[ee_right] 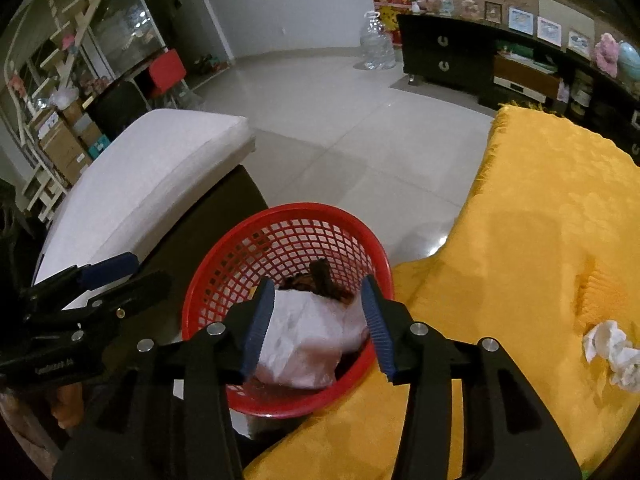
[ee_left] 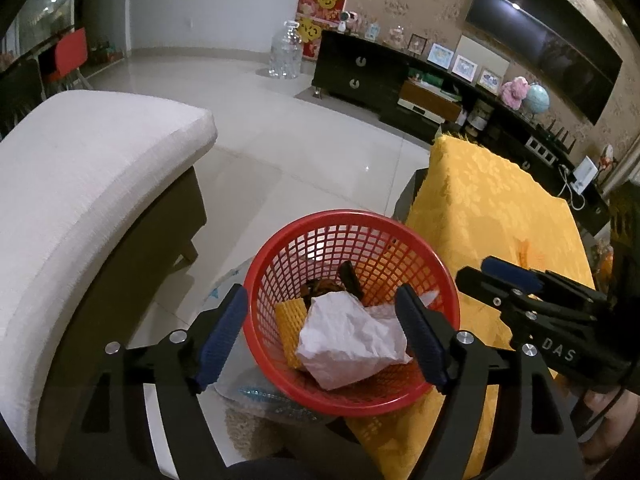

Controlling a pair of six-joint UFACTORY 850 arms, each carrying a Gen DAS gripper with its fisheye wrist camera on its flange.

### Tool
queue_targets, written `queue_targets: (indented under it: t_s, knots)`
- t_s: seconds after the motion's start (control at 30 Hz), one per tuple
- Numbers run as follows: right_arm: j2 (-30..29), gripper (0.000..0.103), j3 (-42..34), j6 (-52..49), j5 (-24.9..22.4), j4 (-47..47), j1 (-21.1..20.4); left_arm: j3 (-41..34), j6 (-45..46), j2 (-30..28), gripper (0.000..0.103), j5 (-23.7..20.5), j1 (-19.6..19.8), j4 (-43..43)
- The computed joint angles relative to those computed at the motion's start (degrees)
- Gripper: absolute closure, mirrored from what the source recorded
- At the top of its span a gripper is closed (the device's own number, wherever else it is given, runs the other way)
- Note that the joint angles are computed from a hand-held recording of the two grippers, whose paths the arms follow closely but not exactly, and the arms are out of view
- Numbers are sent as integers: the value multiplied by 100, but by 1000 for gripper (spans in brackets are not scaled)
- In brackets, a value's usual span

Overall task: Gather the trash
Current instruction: 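Lower the sponge and tissue into the red wastebasket and open both tools, then move both tools back over the table toward the white cloth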

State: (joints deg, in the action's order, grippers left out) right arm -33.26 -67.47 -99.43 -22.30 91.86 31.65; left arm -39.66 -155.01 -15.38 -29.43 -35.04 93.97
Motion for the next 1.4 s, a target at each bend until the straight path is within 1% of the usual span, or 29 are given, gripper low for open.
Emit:
queue_targets:
  t_s: [0.1, 0.2, 0.4, 0.6, 0.77, 0.97, 1.1, 1.3, 1.4]
  knots:
    - [103, 55, 129, -284, 56, 253, -23, 9, 27, 18, 29, -50, -27, -17]
    - [249, 53, 343, -851, 153, 720, -76, -28, 137, 3, 29, -112, -72, -110]
    - [555, 45, 802, -2207, 318, 2017, -242, -116, 195, -52, 28, -134, -141, -117]
    - [802, 38, 1230, -3493, 405, 3311, -523, -356, 549, -218, 28, -184, -286, -256]
    - [995, 33, 1582, -4399, 431, 4297, -889, -625, 791, -398, 28, -175, -401, -319]
    - [1132, 31, 1902, -5318, 449, 5334, -1392, -1036, 1156, -695, 27, -84, -527, -362]
    - [1166, 31, 2055, -6063, 432, 6187, -1734, -1355, 1486, -920, 27, 7, -598, -441]
    - [1148, 31, 2189, -6324, 364, 6554, -2086, -1893, 1984, -1314, 27, 203, -672, -572]
    - [1108, 31, 2180, -6251, 339, 6507, -2239, -2187, 2313, -1512, 27, 298, -689, -708]
